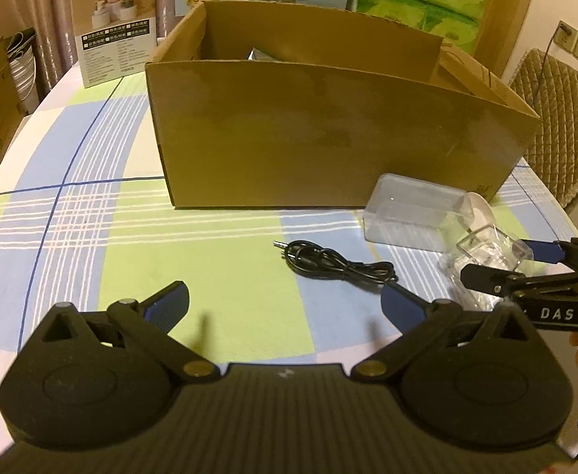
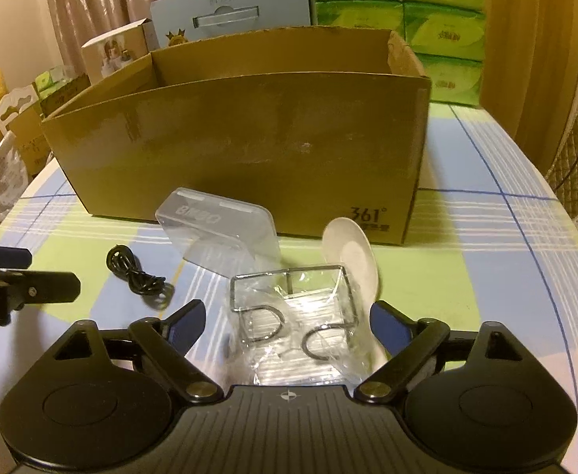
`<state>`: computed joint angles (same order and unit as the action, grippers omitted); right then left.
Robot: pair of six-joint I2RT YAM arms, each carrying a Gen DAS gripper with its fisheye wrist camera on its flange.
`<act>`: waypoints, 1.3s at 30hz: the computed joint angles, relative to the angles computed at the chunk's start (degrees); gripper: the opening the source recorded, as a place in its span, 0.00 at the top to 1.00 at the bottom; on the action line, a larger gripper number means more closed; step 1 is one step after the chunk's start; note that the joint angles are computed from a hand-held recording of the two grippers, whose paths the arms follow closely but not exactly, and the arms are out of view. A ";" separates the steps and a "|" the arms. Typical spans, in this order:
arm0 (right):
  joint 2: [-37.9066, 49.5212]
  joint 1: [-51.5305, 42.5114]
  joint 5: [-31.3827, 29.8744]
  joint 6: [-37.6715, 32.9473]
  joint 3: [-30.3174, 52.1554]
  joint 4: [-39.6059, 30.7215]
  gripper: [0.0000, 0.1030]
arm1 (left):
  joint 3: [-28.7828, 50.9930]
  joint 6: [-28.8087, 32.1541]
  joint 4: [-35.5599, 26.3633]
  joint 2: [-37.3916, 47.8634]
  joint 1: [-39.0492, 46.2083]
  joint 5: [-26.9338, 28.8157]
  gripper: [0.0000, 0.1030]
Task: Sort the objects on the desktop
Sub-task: 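Move the right tool to the wire soap holder and close on it, then grasp the black cable with the left tool while the right holds the soap holder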
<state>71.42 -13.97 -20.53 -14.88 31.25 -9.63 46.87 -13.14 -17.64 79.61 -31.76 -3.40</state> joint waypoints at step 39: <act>1.34 14.89 8.43 8.65 -3.40 9.21 0.37 | -0.28 -0.54 -0.47 -0.51 3.93 1.11 0.01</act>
<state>72.76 0.92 -12.10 -6.22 27.85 -0.42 46.59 -13.68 -18.10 79.10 -27.84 -2.29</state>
